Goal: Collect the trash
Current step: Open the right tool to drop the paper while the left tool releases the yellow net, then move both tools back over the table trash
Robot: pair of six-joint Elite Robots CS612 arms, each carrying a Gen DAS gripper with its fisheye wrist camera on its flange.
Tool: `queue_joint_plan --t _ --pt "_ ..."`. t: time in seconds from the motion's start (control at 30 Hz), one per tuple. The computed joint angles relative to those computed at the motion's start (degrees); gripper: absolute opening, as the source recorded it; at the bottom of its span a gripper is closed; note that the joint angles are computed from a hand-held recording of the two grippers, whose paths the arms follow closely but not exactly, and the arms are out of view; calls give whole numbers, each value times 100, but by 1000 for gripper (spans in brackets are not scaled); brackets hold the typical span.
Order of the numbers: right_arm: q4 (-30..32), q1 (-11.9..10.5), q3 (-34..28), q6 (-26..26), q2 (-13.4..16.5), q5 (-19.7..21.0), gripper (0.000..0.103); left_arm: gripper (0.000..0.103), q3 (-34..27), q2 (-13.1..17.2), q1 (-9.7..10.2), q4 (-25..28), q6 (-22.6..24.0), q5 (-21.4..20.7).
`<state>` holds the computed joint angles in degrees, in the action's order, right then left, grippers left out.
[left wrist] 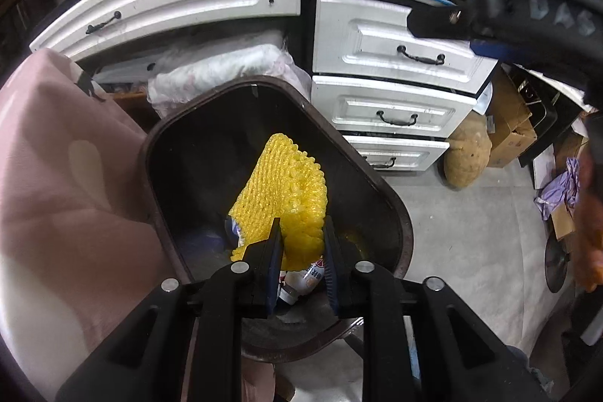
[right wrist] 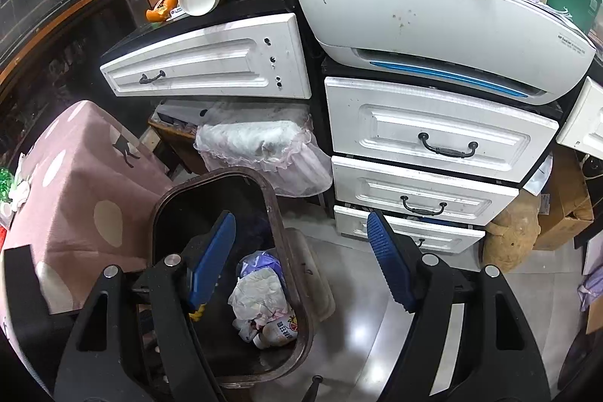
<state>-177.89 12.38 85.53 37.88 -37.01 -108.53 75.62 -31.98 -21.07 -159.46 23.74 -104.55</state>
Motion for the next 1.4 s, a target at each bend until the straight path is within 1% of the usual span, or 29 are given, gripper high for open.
queue_joint_plan --t 0.03,0.07,0.1,0.13,0.2,0.27,0.43,0.67,0.77,0.83,0.9,0.97,1.07,1.13,1.23,1.3,1.4 --pt "-3 2 -2 -3 -1 3 72 33 -14 14 2 12 -15 5" --pt "-7 4 -3 -8 -1 4 72 47 -33 28 5 33 -24 4" --pt "-12 5 -4 -11 0 1 73 56 -49 45 13 28 -33 -9" --pt "-16 6 0 -7 -2 2 73 68 -49 55 18 -25 -63 -13" --pt "-29 4 5 6 -5 24 74 72 -29 57 38 -131 -124 -116" --pt "-37 10 4 4 -5 9 77 80 -15 44 37 -121 -80 -176" --pt "-63 15 3 -7 -7 -17 78 88 102 14 19 -445 86 -232" --pt "-73 15 6 -16 -16 -32 81 88 172 -32 2 -535 160 -185" --pt "-60 15 0 -26 -17 -47 81 89 266 -114 9 -670 93 -151" --pt "-47 22 5 -44 -28 -97 81 90 397 -200 3 -923 115 -80" --pt "-71 24 21 -49 -42 -116 81 92 542 -311 14 -1170 233 -99" --pt "-88 34 29 -70 -59 -150 82 94 659 -420 32 -1339 238 -71" --pt "-131 79 16 -196 -83 -211 83 98 812 -588 121 -1487 202 -205" --pt "-158 126 -38 -352 -80 -208 85 98 902 -678 198 -1606 118 -255" --pt "-113 202 -164 -599 -56 -115 85 98 967 -769 325 -1640 62 -309" --pt "-96 266 -270 -859 -39 10 85 98 988 -789 419 -1729 63 -274" --pt "-68 360 -444 -1221 -2 184 85 98 1015 -806 572 -1953 -18 -87"
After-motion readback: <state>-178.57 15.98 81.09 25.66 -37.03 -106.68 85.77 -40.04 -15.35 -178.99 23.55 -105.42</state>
